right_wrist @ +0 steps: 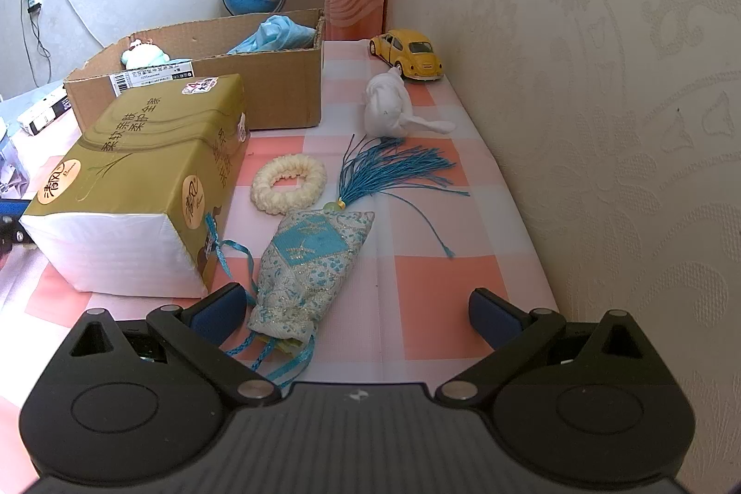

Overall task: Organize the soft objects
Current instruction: 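Lower the left gripper onto the beige cloth knot and close it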

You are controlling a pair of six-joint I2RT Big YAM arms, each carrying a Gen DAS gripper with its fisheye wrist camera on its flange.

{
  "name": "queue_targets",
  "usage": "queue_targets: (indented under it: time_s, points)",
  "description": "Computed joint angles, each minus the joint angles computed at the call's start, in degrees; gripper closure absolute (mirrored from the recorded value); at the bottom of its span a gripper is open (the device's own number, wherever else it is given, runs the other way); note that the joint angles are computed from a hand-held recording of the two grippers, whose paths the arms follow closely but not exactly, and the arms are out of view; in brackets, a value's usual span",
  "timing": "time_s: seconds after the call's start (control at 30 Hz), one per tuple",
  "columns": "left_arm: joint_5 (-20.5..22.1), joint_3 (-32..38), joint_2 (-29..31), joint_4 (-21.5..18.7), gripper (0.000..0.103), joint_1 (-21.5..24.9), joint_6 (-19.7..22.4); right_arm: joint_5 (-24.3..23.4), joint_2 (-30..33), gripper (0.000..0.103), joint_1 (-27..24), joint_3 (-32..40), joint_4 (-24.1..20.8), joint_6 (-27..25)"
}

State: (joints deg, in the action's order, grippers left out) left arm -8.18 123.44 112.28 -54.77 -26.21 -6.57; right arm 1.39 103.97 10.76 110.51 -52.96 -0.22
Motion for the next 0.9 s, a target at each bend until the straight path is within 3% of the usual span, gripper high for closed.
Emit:
queue_targets:
  time_s: [0.23,0.37,0.6,0.9]
  points:
    - [-0.9,-1.5,-1.6,-0.4,0.093,0.5,-0.6,0.0,-0.1,0.000,0.0,-0.1,0.2,0.0]
    - [-0.8,-1.1,-1.8,0.9,0.058,0.3,-0.1,0.1,-0.2,0.000,0.1,-0.3,0.2,0.1]
    - [-0.9,4.8,2.6,-1.4,0.056,0.7,-0.6,0.0,-0.1,0.000,0.0,-0.3,0.2,0.0]
    - [0.2,6.6,4.5,-2.2,0.057,1.2,-1.9,-0.1,-0.3,0.000,0.0,-0.6,0.5,-0.1]
